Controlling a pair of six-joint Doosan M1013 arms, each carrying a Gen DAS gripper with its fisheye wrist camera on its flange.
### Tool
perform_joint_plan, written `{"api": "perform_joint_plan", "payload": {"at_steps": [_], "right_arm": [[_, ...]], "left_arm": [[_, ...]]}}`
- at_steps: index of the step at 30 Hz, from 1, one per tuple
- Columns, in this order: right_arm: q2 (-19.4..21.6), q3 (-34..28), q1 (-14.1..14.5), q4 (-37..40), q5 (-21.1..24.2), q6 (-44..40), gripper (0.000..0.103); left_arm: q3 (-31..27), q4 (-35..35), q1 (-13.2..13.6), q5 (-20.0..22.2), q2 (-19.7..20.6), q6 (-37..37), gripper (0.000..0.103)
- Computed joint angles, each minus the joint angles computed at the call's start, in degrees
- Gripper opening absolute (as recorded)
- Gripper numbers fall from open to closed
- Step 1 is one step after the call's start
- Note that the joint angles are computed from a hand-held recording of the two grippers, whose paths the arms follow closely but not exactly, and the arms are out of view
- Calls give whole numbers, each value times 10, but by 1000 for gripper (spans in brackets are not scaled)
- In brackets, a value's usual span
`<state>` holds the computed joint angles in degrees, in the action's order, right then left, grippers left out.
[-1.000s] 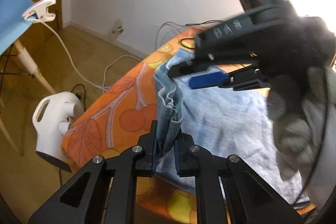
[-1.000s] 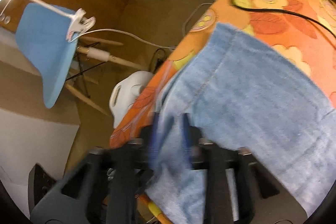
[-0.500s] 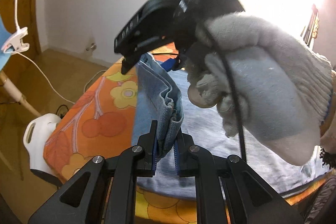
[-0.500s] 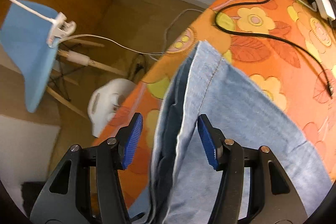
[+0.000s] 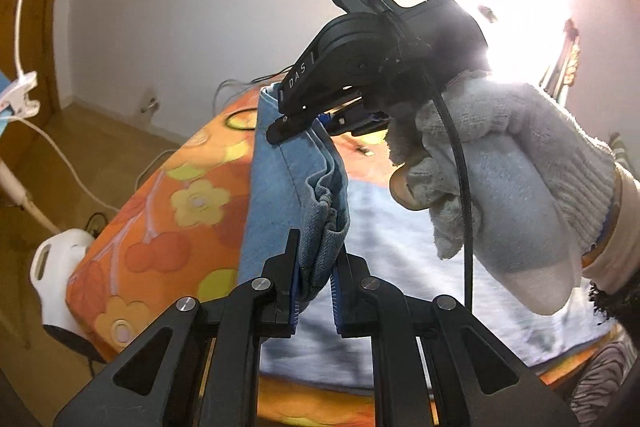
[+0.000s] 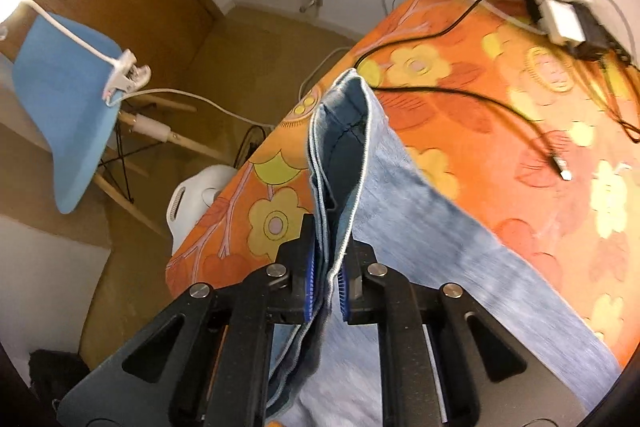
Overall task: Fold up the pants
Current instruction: 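Lift the gripped hem upward with both tools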
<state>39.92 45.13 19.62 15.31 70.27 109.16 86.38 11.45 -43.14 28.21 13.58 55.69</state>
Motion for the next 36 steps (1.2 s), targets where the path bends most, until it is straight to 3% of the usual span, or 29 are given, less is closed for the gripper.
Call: {"api": "perform_joint_plan", "payload": {"at_steps": [8,19,29,36], "right_arm": [[-69,74,-12,-26,-37,11,10],[-161,187,-33,-57,-82,28,9],[-235,286,-62,-80,-106,60,9],[-290,364,-92,-90,-122,85,9]], "left_arm": [[-22,32,-40,3,0,-4,11],[-42,-4,-74,-11,6,32,11],[-68,-109,-102,-16,27,155,11],[-102,-193,-126,5,54,259,11]]}}
